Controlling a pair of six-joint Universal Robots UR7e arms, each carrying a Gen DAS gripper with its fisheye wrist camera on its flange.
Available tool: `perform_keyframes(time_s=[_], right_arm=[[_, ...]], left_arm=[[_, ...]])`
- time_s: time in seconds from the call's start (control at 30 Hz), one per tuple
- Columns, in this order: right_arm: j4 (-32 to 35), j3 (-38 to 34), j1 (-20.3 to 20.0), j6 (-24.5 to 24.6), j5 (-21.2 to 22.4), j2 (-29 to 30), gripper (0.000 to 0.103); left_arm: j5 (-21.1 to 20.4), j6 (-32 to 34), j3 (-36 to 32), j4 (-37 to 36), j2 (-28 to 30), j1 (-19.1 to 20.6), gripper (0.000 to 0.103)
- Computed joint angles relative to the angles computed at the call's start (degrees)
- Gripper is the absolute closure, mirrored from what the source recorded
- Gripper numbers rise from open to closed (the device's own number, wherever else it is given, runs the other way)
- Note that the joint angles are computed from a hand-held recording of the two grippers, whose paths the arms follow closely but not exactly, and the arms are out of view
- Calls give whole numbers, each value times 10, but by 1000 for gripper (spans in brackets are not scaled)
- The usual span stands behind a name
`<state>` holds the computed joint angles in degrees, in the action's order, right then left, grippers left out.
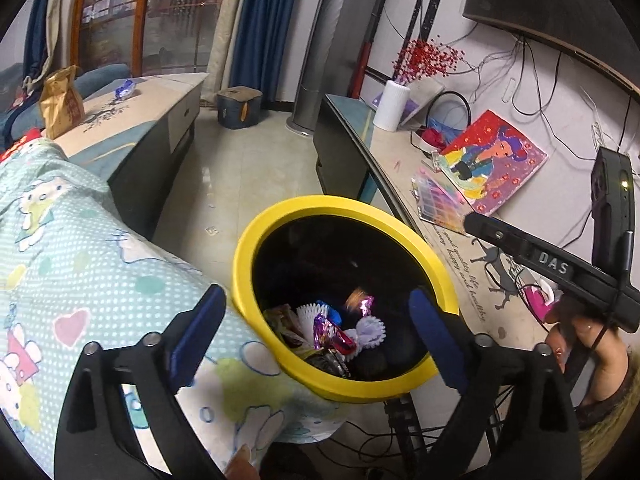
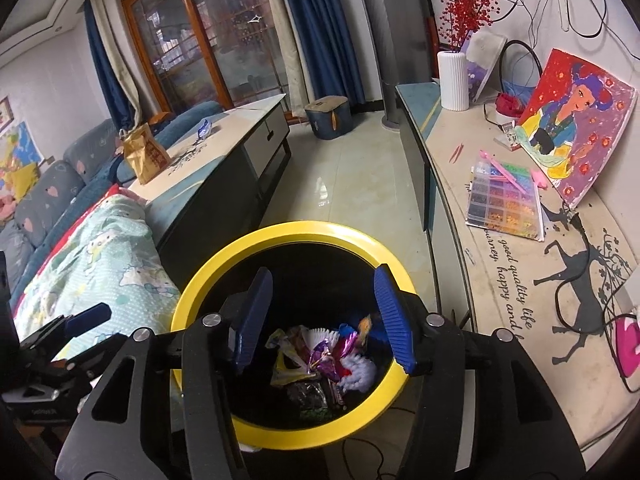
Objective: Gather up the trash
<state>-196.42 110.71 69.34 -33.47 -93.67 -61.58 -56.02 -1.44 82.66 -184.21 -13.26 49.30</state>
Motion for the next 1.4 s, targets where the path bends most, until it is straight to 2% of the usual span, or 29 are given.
perform_keyframes(time_s=[0.03, 0.07, 0.13, 0.4, 0.53, 0.57, 0.7, 1.0, 1.13, 1.4], right_arm=[[-1, 3, 1, -1, -1, -3, 43], [-8, 7, 2, -2, -3, -5, 39], [-15, 15, 3, -8, -1, -10, 38], [-34, 56, 3, -21, 19, -38, 19], [-50, 79, 4, -25, 35, -51, 16], [-53, 83, 5, -25, 36, -52, 10], [-68, 100, 7, -23, 50, -57, 10], [-108, 130, 26, -48, 50, -49, 10], [-164, 152, 29, -64, 75, -37, 10], [-303, 197, 32, -120, 152, -2, 10]], left_arm=[[4, -3, 5, -3, -3, -1, 8], [8, -4, 9, -8, -7, -2, 8], [17, -7, 21, -19, -14, -4, 7], [60, -18, 65, -51, -41, -15, 7], [82, -23, 90, -70, -54, -22, 6], [88, -26, 98, -79, -59, -24, 6], [108, -40, 123, -98, -72, -31, 6], [160, -42, 178, -158, -98, -50, 6], [185, -28, 205, -198, -105, -61, 6], [251, 40, 252, -337, -99, -88, 6]])
